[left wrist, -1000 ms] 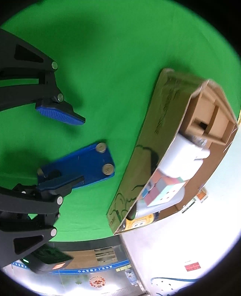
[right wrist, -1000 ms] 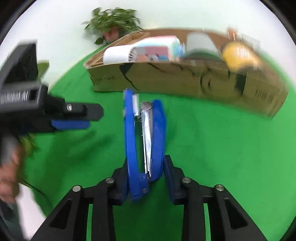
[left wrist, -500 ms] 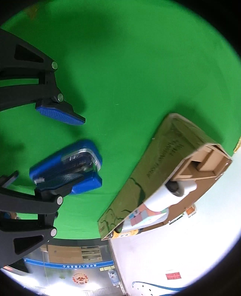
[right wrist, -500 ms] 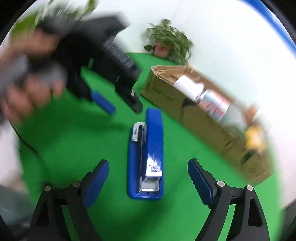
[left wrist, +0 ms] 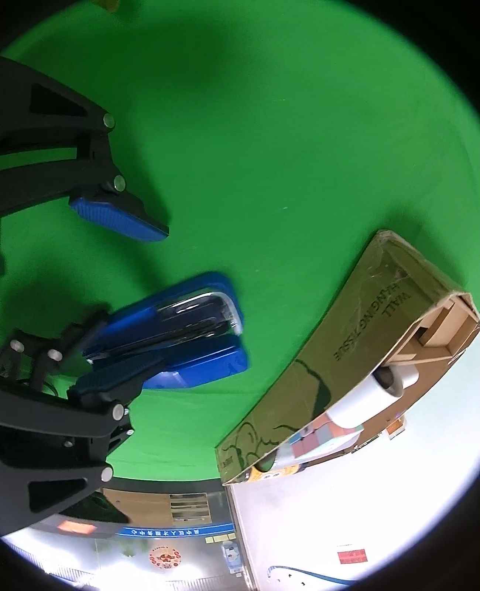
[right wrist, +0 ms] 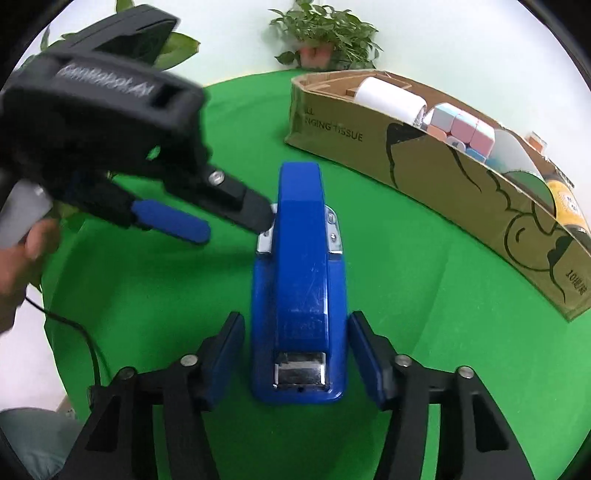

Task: Organize rigid objects
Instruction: 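Lift the blue stapler with both tools and lower it into the box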

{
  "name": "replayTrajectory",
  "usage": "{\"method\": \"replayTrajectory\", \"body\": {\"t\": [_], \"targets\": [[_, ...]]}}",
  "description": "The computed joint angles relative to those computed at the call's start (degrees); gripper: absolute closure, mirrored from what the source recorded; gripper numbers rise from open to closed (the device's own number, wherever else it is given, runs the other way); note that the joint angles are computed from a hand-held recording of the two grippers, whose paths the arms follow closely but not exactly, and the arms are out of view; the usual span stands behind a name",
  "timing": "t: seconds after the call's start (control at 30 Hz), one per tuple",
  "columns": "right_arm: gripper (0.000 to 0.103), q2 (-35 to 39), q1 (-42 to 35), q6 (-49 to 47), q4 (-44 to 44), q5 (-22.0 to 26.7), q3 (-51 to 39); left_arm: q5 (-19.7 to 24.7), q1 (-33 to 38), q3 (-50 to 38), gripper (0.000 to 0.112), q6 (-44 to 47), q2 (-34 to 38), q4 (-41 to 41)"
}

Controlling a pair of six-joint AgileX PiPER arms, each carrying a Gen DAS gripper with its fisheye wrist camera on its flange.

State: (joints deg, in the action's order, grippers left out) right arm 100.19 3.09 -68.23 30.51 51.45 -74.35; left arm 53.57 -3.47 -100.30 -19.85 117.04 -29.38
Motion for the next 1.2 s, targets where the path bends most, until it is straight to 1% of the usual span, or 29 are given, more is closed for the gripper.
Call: {"method": "replayTrajectory", "body": {"t": [0.03,0.1,0.13,0.2,0.3,0.33,0.4,0.43,0.5,0.53,0.7,0.73,0.8,0.83,0.87,0.93,1.0,1.07,1.13,1.2], "targets": [[0.052,0.43,-0.07,0.82,0.07,0.61,-0.63,-0.36,-0.4,0.43,0.042,-0.03,-0.15,0.23],[0.052,0.94,0.17,3.6,-0.37,1.31,-1.64,-3.33,-1.18,2.83,0.041,0.02,-1.38,0.29],[0.052,1.57,0.06,5.83,-0.28,2.7,-2.86,-3.49,-1.12,3.19,0.04,0.79,-1.44,-0.65],[0.052,3.47,-0.43,10.42,-0.09,6.78,-6.55,-3.81,-0.19,5.21,0.04,5.21,-1.92,-5.99],[0.052,5.58,-1.62,14.52,0.69,11.32,-10.46,-5.65,0.8,10.02,0.04,10.18,-4.24,-10.51],[0.052,5.29,-2.02,14.39,1.05,11.44,-9.69,-6.12,1.32,11.49,0.04,12.87,-4.9,-13.06],[0.052,6.99,-1.91,16.1,1.02,12.68,-12.09,-6.96,2.26,13.69,0.04,17.36,-5.66,-18.4],[0.052,6.59,-1.88,16.46,1.06,12.7,-11.51,-8.06,2.56,14.76,0.04,19.4,-6.08,-21.43],[0.052,6.58,-1.42,17.98,1.06,13.19,-11.67,-8.65,2.56,14.6,0.04,21.76,-5.64,-24.37],[0.052,5.98,-1.84,17.39,1.38,12.81,-10.19,-7.83,2.22,12.97,0.036,20.8,-4.68,-23.41],[0.053,5.39,-3.51,17.0,1.79,14.91,-10.11,-3.75,-0.93,1.86,0.036,11.2,1.93,-13.53],[0.053,5.39,-3.59,16.93,1.89,15.11,-10.1,-4.92,-1.33,2.01,0.037,10.99,1.95,-13.65],[0.053,5.46,-3.95,16.85,2.3,15.76,-10.14,-4.63,-1.99,0.3,0.038,9.62,2.8,-11.76],[0.053,5.46,-4.01,16.92,2.37,16.09,-10.22,-3.82,-2.43,-1.36,0.044,8.25,3.43,-9.54],[0.053,5.46,-3.84,16.92,2.4,16.05,-10.11,-3.19,-2.55,-2.24,0.053,7.97,3.8,-8.63],[0.053,5.06,-3.73,16.55,2.4,15.87,-9.61,-2.91,-2.5,-2.72,0.053,8.28,3.92,-8.86],[0.053,4.66,-3.65,16.5,2.73,15.88,-9.52,-3.67,-2.71,-2.21,0.053,7.59,3.05,-7.9],[0.053,3.8,-3.33,16.53,3.13,15.44,-9.55,-4.8,-2.44,-1.37,0.054,8.53,1.88,-8.86],[0.053,2.84,-3.28,15.9,4.04,15.29,-9.95,-4.45,-2.53,-3.35,0.054,8.31,1.18,-7.42],[0.053,2.28,-3.19,16.24,5.2,15.64,-11.74,-3.01,-2.61,-7.4,0.054,7.01,1.73,-5.09]]}}
